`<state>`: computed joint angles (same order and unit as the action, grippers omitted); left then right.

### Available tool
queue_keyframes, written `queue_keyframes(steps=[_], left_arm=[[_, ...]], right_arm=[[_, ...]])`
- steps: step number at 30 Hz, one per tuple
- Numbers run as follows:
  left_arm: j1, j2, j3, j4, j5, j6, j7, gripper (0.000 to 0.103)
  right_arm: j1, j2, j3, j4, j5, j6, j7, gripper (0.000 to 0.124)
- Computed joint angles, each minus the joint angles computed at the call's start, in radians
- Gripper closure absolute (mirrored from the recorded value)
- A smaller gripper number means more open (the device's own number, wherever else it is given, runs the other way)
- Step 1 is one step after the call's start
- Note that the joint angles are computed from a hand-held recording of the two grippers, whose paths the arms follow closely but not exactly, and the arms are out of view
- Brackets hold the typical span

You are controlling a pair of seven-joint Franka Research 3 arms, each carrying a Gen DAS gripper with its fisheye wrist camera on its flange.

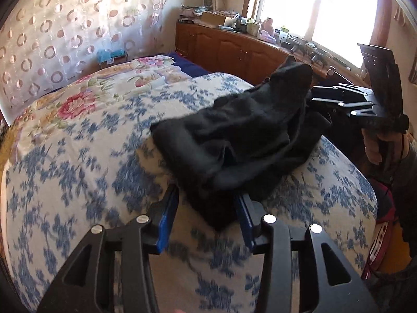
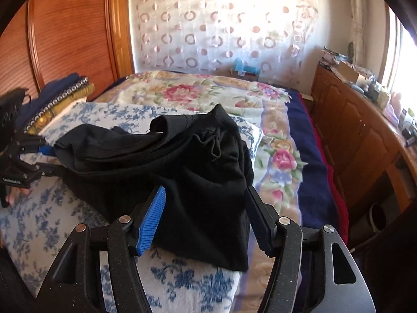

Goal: Fold small clothes

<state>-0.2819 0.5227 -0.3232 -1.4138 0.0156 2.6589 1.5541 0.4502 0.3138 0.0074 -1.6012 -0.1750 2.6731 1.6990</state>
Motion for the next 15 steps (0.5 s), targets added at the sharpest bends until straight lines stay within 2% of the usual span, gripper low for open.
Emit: queue_keyframes(steps=[4,8,10,12,15], left_arm=[[-0.027,0.102,0.021,0.176,0.017,-0.051,-0.028,0.060],[-0.073,0.215,0.091,0.363,0.078,-0.095,-0.118,0.059],[-0.071,0.269,0.102,0.446,0.073,-0.116,-0.172,0.059],[-0.080,0.287,0.130,0.473,0.097,-0.117,-0.223,0.059],[-0.071,0.288,0.128,0.472,0.114,-0.118,-0.239,0.059]], right_arm=[[-0.011,0.083,0.007,0.112,0.028,-0.026,-0.049,0.060],[-0.033,0.172,0.013,0.239,0.092,-0.060,-0.110,0.061],[-0.048,0.213,0.019,0.296,0.135,-0.084,-0.137,0.084],[-0.047,0.252,0.002,0.355,0.150,-0.122,-0.128,0.100],[-0.036,0.269,-0.035,0.381,0.143,-0.148,-0.063,0.104]])
